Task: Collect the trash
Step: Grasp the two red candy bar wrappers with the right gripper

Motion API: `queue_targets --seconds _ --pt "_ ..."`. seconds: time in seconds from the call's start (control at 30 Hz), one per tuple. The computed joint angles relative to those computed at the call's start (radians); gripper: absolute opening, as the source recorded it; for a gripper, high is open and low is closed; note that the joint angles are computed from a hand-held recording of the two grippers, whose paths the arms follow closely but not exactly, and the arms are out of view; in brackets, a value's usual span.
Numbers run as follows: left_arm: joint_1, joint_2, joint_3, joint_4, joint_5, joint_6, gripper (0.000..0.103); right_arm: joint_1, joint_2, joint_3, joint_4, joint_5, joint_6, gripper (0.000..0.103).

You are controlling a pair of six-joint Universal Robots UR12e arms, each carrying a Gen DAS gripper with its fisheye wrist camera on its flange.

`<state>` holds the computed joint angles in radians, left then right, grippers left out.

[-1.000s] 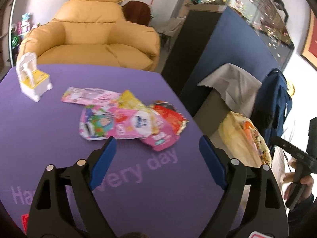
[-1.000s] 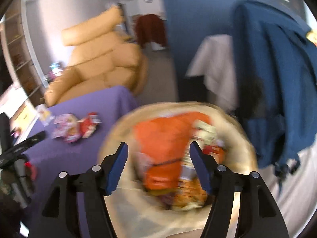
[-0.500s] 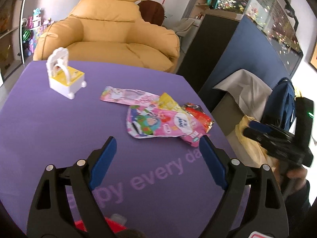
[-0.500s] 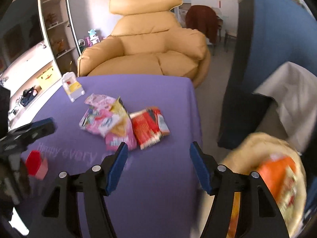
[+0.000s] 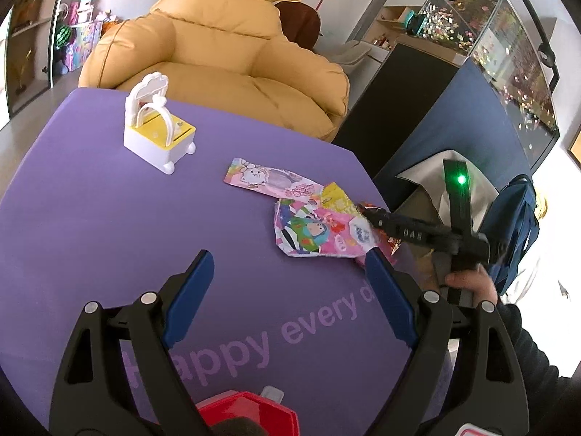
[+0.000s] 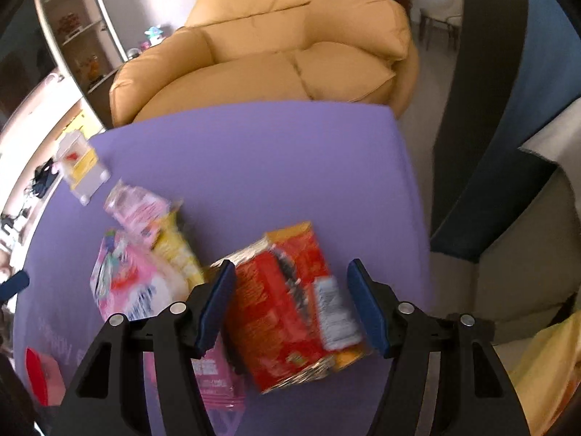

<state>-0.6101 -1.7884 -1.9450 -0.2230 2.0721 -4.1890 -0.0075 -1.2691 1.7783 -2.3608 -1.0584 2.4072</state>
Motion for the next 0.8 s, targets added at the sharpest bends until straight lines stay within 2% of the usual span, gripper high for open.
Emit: queue_targets --seconds 0.1,0.17,0.27,0.47,0.67,0.8 --pt "-0.001 -0.005 0.007 -0.007 -0.008 0.012 0.081 -0.015 -0.027 0.034 0.007 0.018 -0.028 0.047" --pt "-0.002 -0.011 0.016 -0.015 -0.007 0.027 0.081 -0.036 -0.052 0.055 0.044 0.046 -0.053 0.038" --pt "0.000 -0.019 0.028 -0.016 -0.042 0.039 0.081 -0.068 -0.092 0.089 0.105 0.077 -0.100 0.032" --pt "-0.006 -0.042 0.059 -0.017 -0.104 0.058 0.081 -0.132 -0.175 0.180 0.133 0.117 -0.201 0.030" --pt "-0.010 -0.093 0.115 -0.028 -0.177 0.056 0.081 -0.195 -0.221 0.238 0.161 0.151 -0.252 0.030" --pt "-0.001 -0.130 0.155 -0.062 -0.202 0.037 0.081 -0.232 -0.244 0.270 0.177 0.172 -0.289 0.029"
